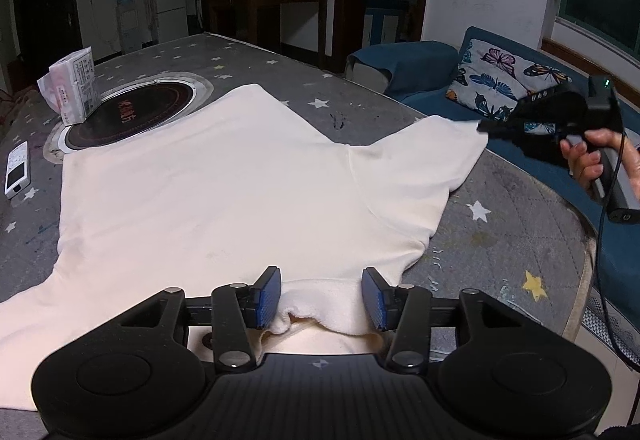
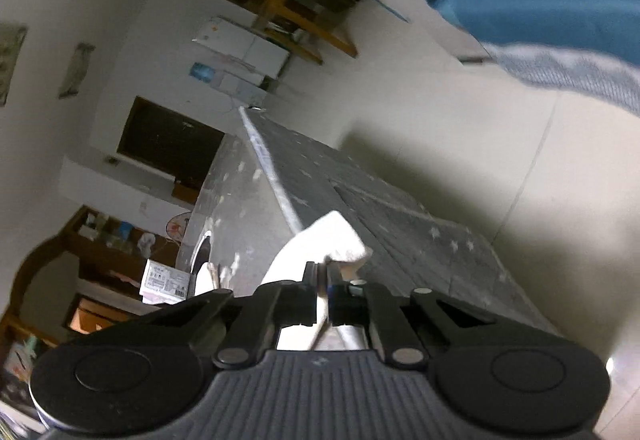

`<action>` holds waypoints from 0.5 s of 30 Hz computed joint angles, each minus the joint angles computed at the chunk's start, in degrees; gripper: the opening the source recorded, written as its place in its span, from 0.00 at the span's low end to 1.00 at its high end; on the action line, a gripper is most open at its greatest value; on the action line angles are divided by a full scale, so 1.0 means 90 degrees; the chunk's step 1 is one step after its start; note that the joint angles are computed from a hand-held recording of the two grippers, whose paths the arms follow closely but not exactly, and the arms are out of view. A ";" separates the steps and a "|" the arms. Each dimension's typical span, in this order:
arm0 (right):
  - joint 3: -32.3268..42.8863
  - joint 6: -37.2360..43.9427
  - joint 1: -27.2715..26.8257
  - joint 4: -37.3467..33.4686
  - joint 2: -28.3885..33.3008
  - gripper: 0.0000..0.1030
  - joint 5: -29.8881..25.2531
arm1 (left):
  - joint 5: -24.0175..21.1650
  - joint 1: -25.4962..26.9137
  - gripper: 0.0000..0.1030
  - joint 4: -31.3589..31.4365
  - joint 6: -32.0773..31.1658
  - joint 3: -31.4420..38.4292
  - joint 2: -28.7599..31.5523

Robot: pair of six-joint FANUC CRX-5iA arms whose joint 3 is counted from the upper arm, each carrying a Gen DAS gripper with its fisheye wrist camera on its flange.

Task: Fold clothes
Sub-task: 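Lift the sleeve and side with the right gripper and fold over the body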

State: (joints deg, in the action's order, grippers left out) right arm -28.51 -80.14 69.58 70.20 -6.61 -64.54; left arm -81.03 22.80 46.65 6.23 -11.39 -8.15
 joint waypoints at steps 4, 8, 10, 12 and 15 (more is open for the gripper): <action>0.0388 0.0744 -0.0108 0.0133 0.0101 0.02 0.0029 | -0.0001 0.0026 0.48 0.0014 0.0002 -0.0009 -0.0007; 0.0841 0.1569 -0.0313 0.0237 0.0257 0.02 0.0395 | 0.0007 0.0090 0.50 0.0057 0.0000 -0.0016 -0.0009; 0.1118 0.2011 -0.0428 0.0273 0.0385 0.02 0.0641 | 0.0010 0.0137 0.51 0.0081 0.0011 -0.0014 -0.0008; 0.1437 0.2491 -0.0551 0.0291 0.0548 0.02 0.0926 | 0.0005 0.0179 0.52 0.0088 0.0033 0.0002 0.0003; 0.1877 0.3092 -0.0687 0.0209 0.0795 0.02 0.1355 | 0.0038 0.0236 0.55 0.0087 0.0081 0.0027 0.0006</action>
State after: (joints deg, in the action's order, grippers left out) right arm -11.62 -52.31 63.39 72.08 0.55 -52.35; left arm -80.68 24.93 47.44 6.96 -11.14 -8.09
